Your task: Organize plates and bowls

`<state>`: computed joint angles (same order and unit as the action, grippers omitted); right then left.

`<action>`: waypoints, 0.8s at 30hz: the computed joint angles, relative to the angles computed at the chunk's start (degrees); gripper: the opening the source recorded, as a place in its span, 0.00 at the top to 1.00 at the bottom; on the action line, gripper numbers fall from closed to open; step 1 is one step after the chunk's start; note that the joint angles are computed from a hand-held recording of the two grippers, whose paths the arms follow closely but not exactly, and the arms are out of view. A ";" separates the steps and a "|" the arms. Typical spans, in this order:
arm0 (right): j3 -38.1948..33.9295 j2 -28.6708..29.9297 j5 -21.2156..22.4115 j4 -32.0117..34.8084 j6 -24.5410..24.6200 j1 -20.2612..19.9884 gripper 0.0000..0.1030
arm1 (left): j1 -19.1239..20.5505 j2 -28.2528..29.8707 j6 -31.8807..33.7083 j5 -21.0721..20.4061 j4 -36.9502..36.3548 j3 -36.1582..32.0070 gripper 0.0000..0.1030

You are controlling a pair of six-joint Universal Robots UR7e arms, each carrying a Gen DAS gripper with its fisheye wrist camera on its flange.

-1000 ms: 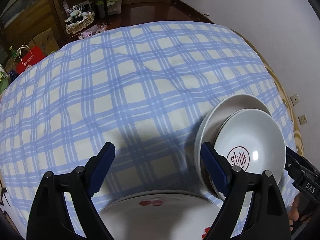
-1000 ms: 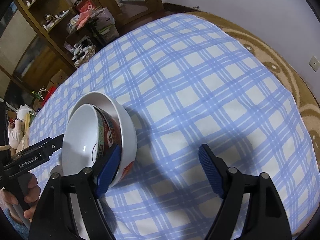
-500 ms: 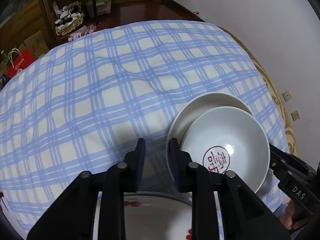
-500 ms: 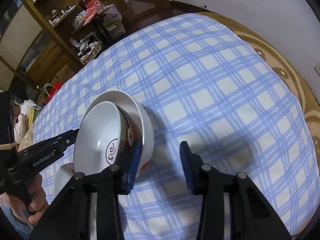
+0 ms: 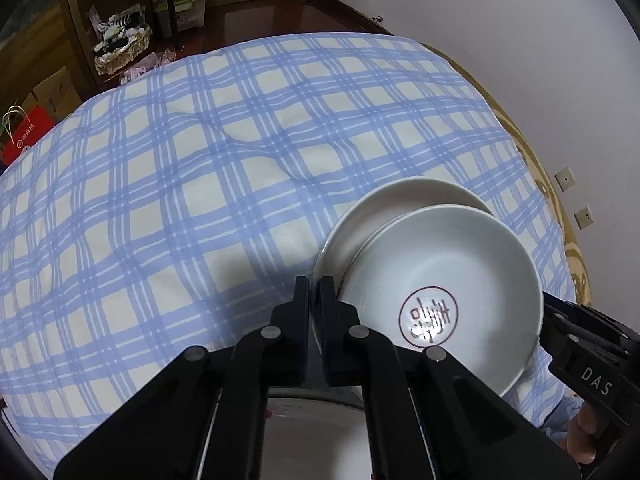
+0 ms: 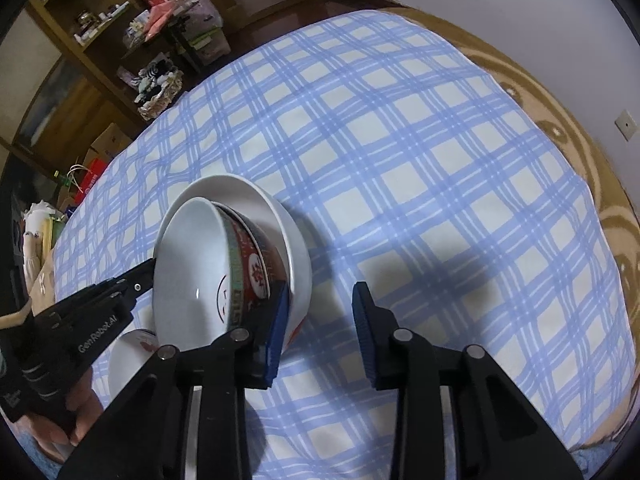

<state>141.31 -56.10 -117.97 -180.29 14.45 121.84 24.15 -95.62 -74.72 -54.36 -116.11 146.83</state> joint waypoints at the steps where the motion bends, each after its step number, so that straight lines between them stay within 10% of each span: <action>1: -0.10 0.07 -0.18 0.07 -0.08 0.08 0.66 | -0.05 0.23 0.06 0.08 0.10 -0.07 0.97; 7: 0.09 0.81 1.25 -1.67 0.03 0.32 0.91 | 0.13 -1.93 0.60 -0.43 -2.23 1.26 0.97; 24: 1.31 2.53 1.99 -7.03 4.38 0.02 0.90 | -0.06 -1.25 -0.47 0.13 -3.28 1.78 0.97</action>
